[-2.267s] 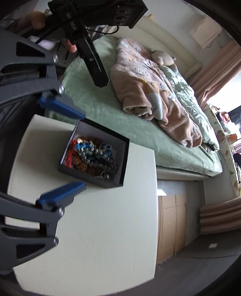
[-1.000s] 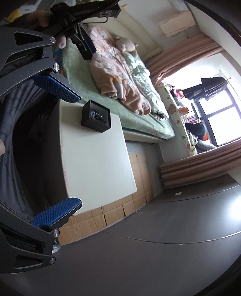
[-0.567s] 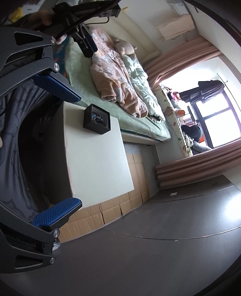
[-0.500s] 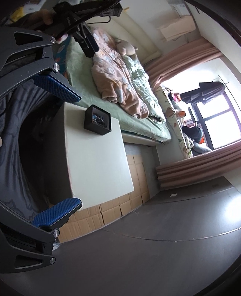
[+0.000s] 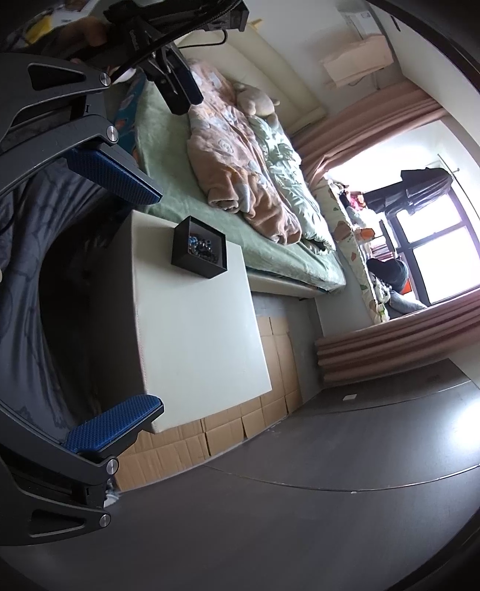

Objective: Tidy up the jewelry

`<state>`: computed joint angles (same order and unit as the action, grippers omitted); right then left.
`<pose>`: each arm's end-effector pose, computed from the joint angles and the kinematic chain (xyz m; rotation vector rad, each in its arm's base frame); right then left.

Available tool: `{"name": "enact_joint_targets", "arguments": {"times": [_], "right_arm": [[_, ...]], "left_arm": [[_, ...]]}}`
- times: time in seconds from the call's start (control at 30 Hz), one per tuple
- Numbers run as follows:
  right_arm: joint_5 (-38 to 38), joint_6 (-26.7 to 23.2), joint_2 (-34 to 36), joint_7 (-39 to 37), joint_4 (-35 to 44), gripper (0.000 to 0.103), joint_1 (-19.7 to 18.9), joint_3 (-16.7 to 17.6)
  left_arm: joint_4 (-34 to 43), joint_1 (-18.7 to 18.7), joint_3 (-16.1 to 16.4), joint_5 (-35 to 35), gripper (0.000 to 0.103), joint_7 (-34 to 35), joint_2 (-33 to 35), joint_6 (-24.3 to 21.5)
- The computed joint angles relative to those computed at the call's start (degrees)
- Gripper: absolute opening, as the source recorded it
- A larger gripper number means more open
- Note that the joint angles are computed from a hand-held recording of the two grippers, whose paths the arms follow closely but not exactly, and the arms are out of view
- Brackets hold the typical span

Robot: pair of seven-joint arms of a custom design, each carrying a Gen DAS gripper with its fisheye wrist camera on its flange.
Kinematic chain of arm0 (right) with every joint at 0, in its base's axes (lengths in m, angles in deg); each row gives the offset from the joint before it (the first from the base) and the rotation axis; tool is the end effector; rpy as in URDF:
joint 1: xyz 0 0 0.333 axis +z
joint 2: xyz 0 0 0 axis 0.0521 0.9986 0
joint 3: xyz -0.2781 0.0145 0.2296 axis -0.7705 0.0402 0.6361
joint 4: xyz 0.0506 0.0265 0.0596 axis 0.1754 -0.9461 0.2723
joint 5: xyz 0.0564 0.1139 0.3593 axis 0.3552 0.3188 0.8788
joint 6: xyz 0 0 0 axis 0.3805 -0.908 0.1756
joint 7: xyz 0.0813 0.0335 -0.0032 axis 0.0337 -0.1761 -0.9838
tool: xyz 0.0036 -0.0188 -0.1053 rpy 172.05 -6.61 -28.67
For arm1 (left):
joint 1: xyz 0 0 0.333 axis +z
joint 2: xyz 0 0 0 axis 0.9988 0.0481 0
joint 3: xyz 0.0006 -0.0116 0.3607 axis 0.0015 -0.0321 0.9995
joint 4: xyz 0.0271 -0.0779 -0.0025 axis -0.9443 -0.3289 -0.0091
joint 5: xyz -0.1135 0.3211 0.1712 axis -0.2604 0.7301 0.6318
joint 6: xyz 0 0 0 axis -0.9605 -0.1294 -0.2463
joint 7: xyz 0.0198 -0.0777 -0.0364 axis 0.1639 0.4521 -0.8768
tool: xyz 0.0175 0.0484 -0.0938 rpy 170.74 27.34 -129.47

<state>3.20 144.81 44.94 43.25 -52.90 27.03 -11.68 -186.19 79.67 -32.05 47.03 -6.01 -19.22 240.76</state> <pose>0.4681 0.2858 0.5803 -1.7992 1.4135 -0.2881 0.4235 -0.2300 0.5951 -1.6920 1.7535 -0.9702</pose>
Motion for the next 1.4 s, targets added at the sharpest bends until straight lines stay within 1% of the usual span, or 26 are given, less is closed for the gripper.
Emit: {"name": "enact_joint_targets", "arguments": {"times": [0.1, 0.37, 0.53, 0.63, 0.7, 0.93, 1.2, 1.33, 1.4], "right_arm": [[-0.3, 0.1, -0.3, 0.4, -0.3, 0.103, -0.2, 0.1], [0.7, 0.3, -0.5, -0.2, -0.6, 0.103, 0.2, -0.1], [0.5, -0.2, -0.7, -0.1, -0.7, 0.103, 0.1, 0.0], [-1.0, -0.3, -0.8, 1.3, -0.7, 0.103, -0.3, 0.5], [-0.5, -0.3, -0.8, 1.1, -0.7, 0.103, 0.0, 0.3], [-0.4, -0.3, -0.7, 0.8, -0.6, 0.103, 0.0, 0.2], [-0.2, 0.0, -0.6, 1.4, -0.8, 0.103, 0.1, 0.2], [-0.1, 0.5, -0.4, 1.4, -0.9, 0.103, 0.2, 0.3], [-0.1, 0.6, -0.5, 1.2, -1.0, 0.103, 0.3, 0.3]], "left_arm": [[0.5, 0.6, -0.7, 1.2, 0.103, -0.6, 0.0, -0.9], [0.6, -0.4, -0.2, 1.0, 0.103, 0.0, -0.1, -1.0], [0.5, -0.2, -0.4, 1.2, 0.103, -0.2, -0.1, -1.0], [0.3, -0.4, -0.1, 0.8, 0.103, -0.1, -0.1, -0.7], [0.2, -0.7, 0.3, 0.2, 0.103, 0.4, -0.3, -0.8], [0.3, -0.2, -0.4, 0.6, 0.103, -0.2, -0.5, -0.9], [0.1, -0.9, 0.1, -0.4, 0.103, 0.5, -0.5, -1.4], [-0.3, 0.0, -0.6, 0.7, 0.103, -0.6, -1.0, -0.6], [-0.6, -0.3, -0.1, 0.2, 0.103, -0.5, -1.1, -0.1]]}}
